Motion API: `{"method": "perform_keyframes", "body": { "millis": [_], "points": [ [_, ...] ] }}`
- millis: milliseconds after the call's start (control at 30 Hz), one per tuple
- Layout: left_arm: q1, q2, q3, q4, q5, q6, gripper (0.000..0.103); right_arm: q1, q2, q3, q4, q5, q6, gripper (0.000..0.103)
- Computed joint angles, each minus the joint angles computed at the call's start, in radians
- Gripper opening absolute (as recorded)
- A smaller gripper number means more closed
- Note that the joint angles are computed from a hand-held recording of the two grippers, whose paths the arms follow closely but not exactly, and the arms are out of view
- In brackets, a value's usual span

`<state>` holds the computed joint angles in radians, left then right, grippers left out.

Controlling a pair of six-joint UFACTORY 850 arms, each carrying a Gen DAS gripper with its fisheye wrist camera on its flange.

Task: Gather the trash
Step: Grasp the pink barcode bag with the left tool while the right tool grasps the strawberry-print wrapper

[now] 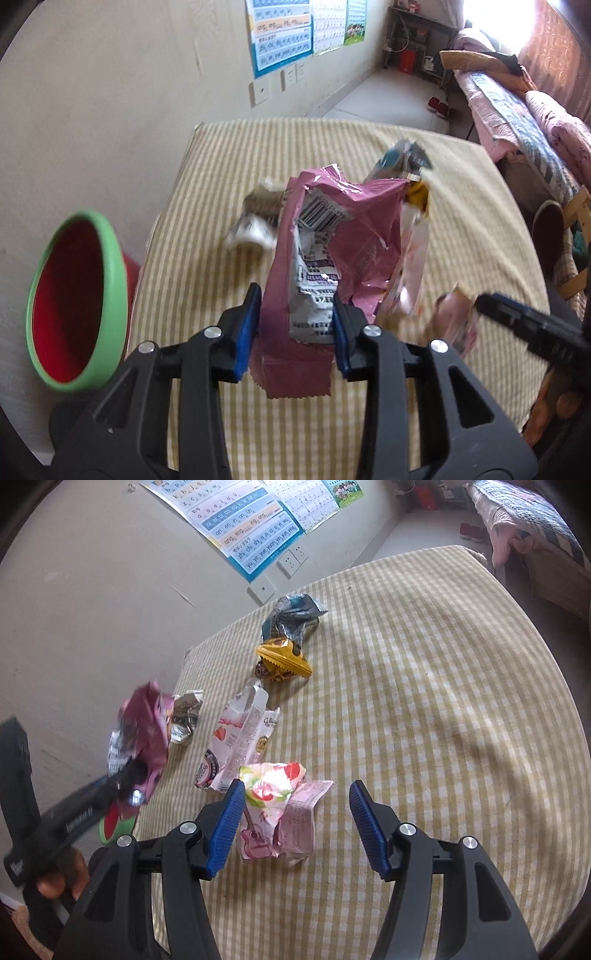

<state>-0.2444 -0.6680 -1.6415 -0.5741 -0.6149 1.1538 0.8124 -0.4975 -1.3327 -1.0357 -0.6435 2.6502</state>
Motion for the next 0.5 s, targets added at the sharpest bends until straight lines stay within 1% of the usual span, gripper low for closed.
{"method": "perform_keyframes", "body": {
  "millis": [67, 133, 200, 300, 400, 500],
  "points": [
    [0.008, 0.003, 0.027, 0.020, 0.018, -0.014, 0.039, 0.002, -0.002, -0.003, 0.005, -0.003, -0.004, 0.058],
    [0.016, -0.011, 0.026, 0.048, -0.007, -0.053, 0.053, 0.002, -0.002, -0.004, 0.012, -0.009, -0.001, 0.058],
    [0.021, -0.017, 0.028, 0.040, -0.009, -0.058, 0.058, 0.003, 0.001, 0.004, 0.016, -0.008, 0.014, 0.058],
    [0.023, -0.017, 0.028, 0.006, -0.003, -0.027, 0.066, 0.003, 0.003, 0.016, -0.011, 0.014, 0.060, 0.058],
    [0.020, -0.027, 0.017, -0.002, -0.005, -0.020, 0.067, 0.001, -0.001, 0.014, -0.033, 0.034, 0.071, 0.058],
    [0.005, -0.062, -0.018, 0.073, -0.022, -0.093, 0.067, -0.003, -0.010, 0.002, -0.024, 0.048, 0.044, 0.058]
  ]
}}
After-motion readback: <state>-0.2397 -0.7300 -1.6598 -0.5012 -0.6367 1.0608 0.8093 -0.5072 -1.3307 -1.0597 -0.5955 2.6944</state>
